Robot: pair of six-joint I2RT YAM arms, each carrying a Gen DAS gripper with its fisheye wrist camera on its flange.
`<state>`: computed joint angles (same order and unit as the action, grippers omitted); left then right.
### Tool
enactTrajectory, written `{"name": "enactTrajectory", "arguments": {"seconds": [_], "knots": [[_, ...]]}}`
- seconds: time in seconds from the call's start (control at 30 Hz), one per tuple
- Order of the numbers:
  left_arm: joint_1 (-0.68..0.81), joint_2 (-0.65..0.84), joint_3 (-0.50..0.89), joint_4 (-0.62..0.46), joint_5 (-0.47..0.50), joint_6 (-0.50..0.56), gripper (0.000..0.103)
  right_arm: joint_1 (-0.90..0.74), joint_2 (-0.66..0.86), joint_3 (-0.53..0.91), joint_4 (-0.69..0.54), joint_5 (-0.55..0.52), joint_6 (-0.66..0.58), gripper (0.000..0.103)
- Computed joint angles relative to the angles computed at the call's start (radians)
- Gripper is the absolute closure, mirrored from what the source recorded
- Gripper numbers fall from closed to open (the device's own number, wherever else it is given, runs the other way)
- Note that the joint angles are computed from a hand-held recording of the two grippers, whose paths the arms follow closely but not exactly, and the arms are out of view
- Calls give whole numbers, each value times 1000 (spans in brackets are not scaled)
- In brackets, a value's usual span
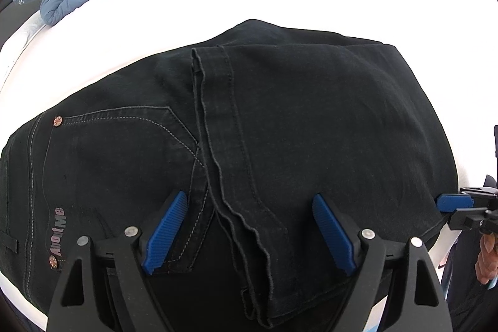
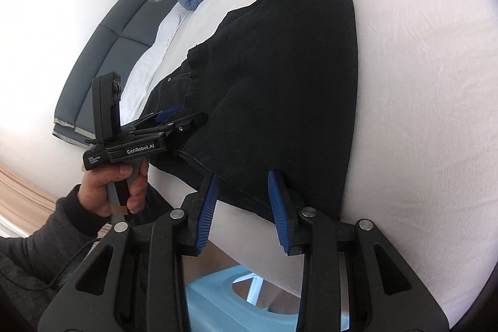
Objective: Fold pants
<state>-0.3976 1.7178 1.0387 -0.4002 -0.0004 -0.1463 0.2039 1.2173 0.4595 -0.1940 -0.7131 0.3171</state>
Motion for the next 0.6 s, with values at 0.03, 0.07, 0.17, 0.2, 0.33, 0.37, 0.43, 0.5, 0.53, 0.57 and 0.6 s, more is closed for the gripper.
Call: {"name": "enactTrajectory", "arguments": {"seconds": [0.03,0.07,0.17,0.2,0.33,0.37,0.43,0.5,0.53,0.57,0.6], "knots": [[1,-7,-12,12,0,-3,18,13,-12,-3,2,20,5,72],[5,-15,-25,23,6,-6,18,28,-25,-9,11,40,14,72],[22,-48,-69,67,44,-28,16,74,-62,-47,79,105,37,72],[25,-63,-81,74,48,-35,15,99,-90,-67,104,143,45,72],[93,-247,-205,100,144,-159,15,226,-166,-57,65,335,78,68],[116,-306,-247,115,158,-191,15,250,-180,-38,33,361,103,64],[197,-469,-353,133,189,-273,10,278,-210,-4,-16,378,186,48],[321,-630,-450,119,251,-339,6,278,-227,19,-20,336,260,40],[413,-703,-487,100,309,-355,6,278,-232,32,-13,320,283,39],[518,-740,-499,78,383,-348,6,282,-231,47,-4,310,296,39],[625,-771,-512,59,457,-333,5,283,-215,71,8,293,302,38]]}}
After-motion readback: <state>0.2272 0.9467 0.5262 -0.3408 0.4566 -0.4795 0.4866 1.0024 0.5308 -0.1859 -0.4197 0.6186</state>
